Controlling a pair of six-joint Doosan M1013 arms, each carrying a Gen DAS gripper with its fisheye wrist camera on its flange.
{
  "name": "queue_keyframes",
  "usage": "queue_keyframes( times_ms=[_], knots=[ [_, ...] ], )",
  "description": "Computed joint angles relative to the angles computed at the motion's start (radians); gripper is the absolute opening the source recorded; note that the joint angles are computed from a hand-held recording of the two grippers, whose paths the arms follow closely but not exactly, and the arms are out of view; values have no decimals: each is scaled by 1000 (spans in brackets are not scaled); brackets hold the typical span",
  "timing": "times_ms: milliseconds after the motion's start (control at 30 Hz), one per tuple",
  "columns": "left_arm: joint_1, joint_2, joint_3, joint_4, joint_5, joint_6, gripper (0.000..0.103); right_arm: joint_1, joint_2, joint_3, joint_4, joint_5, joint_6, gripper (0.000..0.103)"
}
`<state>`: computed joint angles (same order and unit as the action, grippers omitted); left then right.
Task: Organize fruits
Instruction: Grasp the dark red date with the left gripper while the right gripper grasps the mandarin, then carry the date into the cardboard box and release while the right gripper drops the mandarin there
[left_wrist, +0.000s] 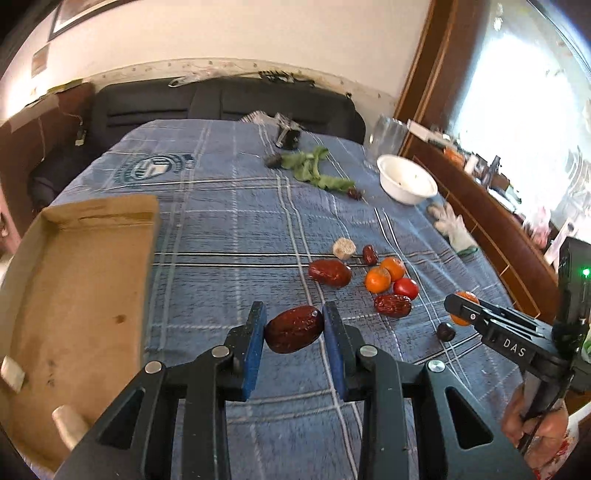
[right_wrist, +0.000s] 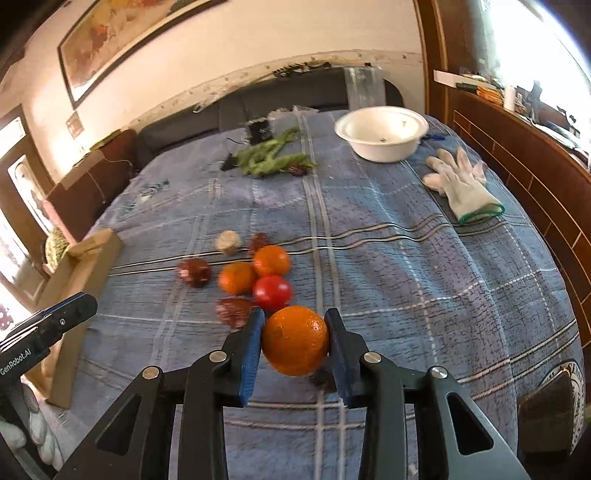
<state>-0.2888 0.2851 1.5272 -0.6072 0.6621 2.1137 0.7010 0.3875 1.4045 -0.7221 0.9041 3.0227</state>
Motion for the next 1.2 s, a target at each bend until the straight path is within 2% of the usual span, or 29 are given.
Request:
queue_keyframes(
  times_ms=[133,267,467,600,700,800,933,1200],
  knots=[
    [46,-31,20,-48,-1,2,30,22,8,-40,-8,-19,-35,37],
    [93,-54,35,-34,-43,-32,30,38,32,-99,11,-55,-105,37],
    [163,-39,4,114,-69,-184,30,37,114,-246,184,-137,-323,37],
    [194,4,-51,251,-32,-311,30,34,203,-388,350,-144,-505,37],
    [210,55,-107,326,37,-394,30,37,277,-503,418,-100,-606,37],
    [216,86,-133,380,74,-438,30,40,373,-649,508,-21,-711,38],
    [218,114,-153,419,108,-461,30,45,492,-839,563,107,-799,38],
    [224,132,-155,413,133,-471,30,52,626,-1047,597,257,-871,38]
  ],
)
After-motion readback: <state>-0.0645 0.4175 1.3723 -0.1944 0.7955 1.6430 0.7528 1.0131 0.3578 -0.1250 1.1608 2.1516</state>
